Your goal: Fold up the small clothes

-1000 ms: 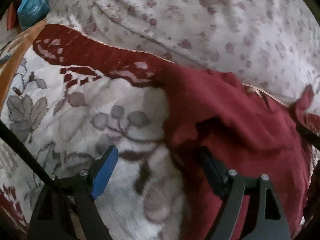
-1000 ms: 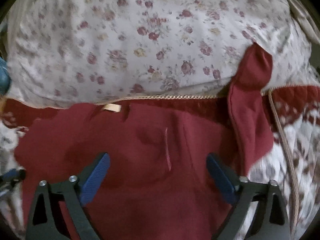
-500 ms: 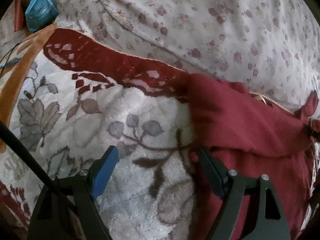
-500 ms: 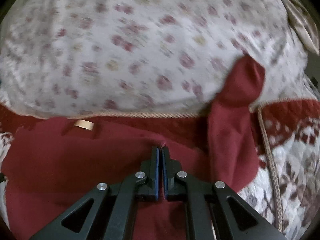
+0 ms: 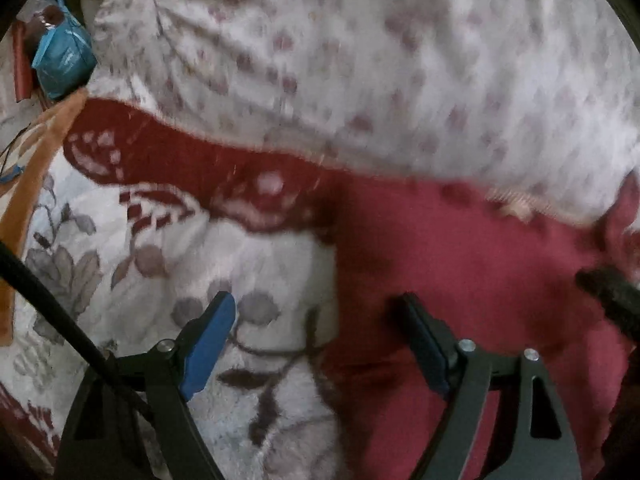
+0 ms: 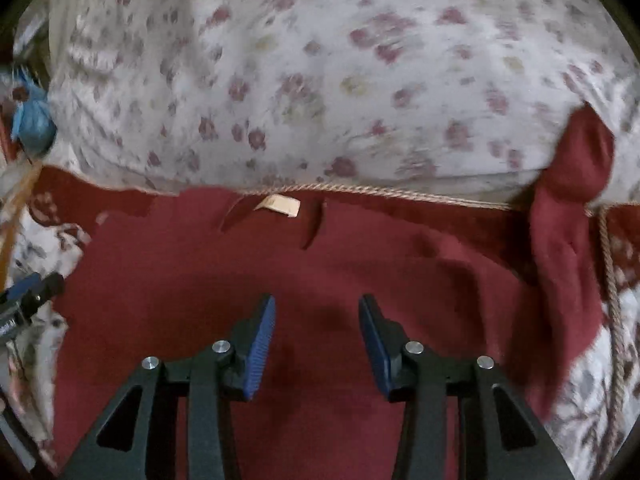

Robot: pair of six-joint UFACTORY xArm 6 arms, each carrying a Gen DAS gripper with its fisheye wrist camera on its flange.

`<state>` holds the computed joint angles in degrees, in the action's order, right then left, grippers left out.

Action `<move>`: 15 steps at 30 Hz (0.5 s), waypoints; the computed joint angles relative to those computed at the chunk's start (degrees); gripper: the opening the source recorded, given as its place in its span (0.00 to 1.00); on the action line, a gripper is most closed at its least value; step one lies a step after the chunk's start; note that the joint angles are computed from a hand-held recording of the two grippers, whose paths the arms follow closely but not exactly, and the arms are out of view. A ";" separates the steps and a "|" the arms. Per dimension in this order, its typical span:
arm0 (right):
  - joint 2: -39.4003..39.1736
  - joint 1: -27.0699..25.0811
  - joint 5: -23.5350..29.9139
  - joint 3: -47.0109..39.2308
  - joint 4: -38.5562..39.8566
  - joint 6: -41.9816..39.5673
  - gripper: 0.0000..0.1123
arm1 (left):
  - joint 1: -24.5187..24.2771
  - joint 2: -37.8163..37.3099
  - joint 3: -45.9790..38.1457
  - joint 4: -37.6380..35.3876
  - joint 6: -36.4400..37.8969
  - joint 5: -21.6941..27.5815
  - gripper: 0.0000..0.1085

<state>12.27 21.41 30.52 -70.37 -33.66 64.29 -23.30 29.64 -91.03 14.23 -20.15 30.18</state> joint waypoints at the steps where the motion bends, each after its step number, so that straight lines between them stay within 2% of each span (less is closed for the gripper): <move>1: 1.89 0.17 1.37 -1.61 -0.57 0.74 0.42 | 0.17 0.94 -0.61 -1.10 1.02 0.59 0.77; 2: 4.14 -0.25 2.46 -3.22 -0.13 0.80 0.42 | 0.54 1.72 -0.78 -3.62 2.32 0.45 0.82; 3: 4.83 -1.07 1.16 -3.21 0.26 1.83 0.42 | 0.85 1.59 -0.18 -4.52 1.89 -0.47 0.86; 6: 3.08 -2.15 0.62 -2.13 2.32 1.68 0.42 | 1.23 1.07 0.25 -8.09 3.26 -0.19 0.86; 8: -0.71 -2.44 1.06 1.13 -0.45 4.24 0.43 | 1.12 0.28 1.31 -6.50 2.12 -1.09 0.86; 10: -4.66 -2.41 2.39 5.38 -4.06 8.10 0.49 | 0.81 -0.55 2.24 -3.12 -0.19 -1.93 0.86; 12: -5.67 -2.00 5.28 7.31 -3.05 7.42 0.50 | 0.33 -1.72 3.60 1.02 -3.17 -3.24 0.86; 14: -7.45 -2.55 2.44 10.50 -3.96 7.56 0.49 | -0.24 -3.28 4.87 3.94 -4.88 -2.86 0.86; 15: -8.47 -2.33 3.53 10.87 -3.22 7.07 0.50 | -0.64 -4.78 6.09 3.99 -4.58 -2.51 0.86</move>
